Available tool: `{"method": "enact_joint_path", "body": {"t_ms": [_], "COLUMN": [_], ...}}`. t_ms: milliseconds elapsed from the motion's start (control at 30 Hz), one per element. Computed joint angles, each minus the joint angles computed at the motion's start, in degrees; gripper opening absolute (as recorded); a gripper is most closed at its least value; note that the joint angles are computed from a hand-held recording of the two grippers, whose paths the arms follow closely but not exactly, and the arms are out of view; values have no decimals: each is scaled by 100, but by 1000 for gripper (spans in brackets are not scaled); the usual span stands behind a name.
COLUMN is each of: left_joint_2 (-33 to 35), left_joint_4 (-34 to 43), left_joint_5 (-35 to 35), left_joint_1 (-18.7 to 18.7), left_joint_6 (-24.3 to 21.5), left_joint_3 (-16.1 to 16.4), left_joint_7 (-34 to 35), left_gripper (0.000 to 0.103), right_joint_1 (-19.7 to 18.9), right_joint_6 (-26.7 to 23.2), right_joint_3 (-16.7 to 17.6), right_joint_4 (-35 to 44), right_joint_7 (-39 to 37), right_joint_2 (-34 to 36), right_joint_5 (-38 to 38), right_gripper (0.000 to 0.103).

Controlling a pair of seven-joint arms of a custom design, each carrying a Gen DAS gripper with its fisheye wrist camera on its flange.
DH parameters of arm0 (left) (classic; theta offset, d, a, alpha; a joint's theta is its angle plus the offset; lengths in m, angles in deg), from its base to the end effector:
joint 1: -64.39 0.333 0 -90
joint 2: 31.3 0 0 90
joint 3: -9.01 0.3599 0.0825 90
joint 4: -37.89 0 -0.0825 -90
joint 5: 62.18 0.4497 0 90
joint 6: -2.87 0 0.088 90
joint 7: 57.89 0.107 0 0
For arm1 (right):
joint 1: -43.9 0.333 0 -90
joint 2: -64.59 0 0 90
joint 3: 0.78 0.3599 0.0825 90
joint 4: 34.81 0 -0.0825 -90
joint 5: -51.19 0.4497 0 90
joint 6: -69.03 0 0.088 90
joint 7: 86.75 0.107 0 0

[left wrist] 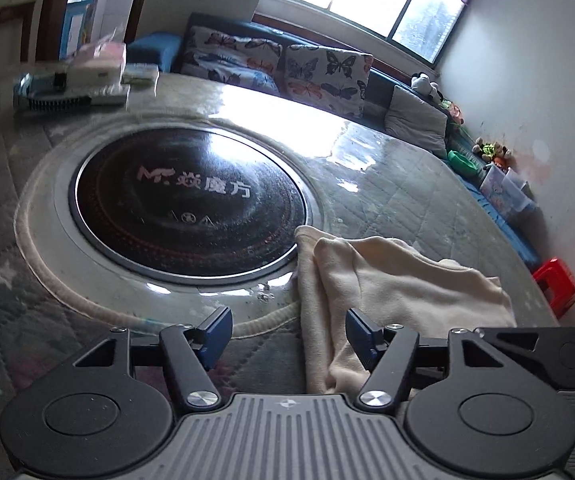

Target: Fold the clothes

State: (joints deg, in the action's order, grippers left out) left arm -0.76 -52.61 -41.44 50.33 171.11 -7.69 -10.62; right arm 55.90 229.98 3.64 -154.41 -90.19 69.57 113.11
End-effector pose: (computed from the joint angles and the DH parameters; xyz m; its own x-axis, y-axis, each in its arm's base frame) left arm 0.7137 -0.3956 0.4455 -0.1553 -0.9136 0.3758 -0.7441 -0.1421 -0.6528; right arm 0.6361 0.1421 0.4420 0.7554 -0.6175 0.2191 -0.3039 -0.6264 -0.7178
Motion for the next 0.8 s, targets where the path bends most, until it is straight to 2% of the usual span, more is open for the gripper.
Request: {"method": "enact_joint_path", "body": {"t_ms": [33, 133, 200, 400, 467, 533, 600, 733, 800], "left_joint_2": [45, 230, 341, 625, 693, 749, 744, 672, 648], "left_joint_4": [24, 122, 209, 500, 539, 536, 525, 521, 550], "left_joint_5": [-157, -765, -1088, -1771, -1912, -2041, -2058, -1892, -1785], "left_joint_1": [133, 587, 754, 949, 951, 963, 891, 706, 635], "left_joint_6": [-12, -55, -86, -215, -182, -120, -76, -83, -134], "left_joint_3": [-173, -791, -1046, -1479, -1546, -1601, -1522, -1272, -1172], "left_joint_7": [80, 408, 546, 821, 873, 865, 774, 583, 556], "left_gripper": [66, 66, 67, 64, 53, 32, 20, 17, 16], "right_joint_1": [-16, -104, -147, -231, -248, -260, -266, -295, -321], "right_joint_6": [-70, -383, -517, -924, -1027, -1116, -1219, -1296, -1111], "right_joint_3": [-18, -74, -105, -226, -263, -296, -322, -374, -411], "right_joint_4": [39, 104, 106, 65, 30, -6, -35, -85, -196], "right_joint_7": [136, 374, 367, 317, 290, 256, 350, 463, 436], "right_joint_2": [6, -63, -127, -308, -363, -412, -444, -491, -612], "right_joint_5": [27, 243, 454, 869, 938, 965, 797, 839, 1035], "right_gripper": [14, 10, 9, 8, 8, 8, 8, 16, 18]}}
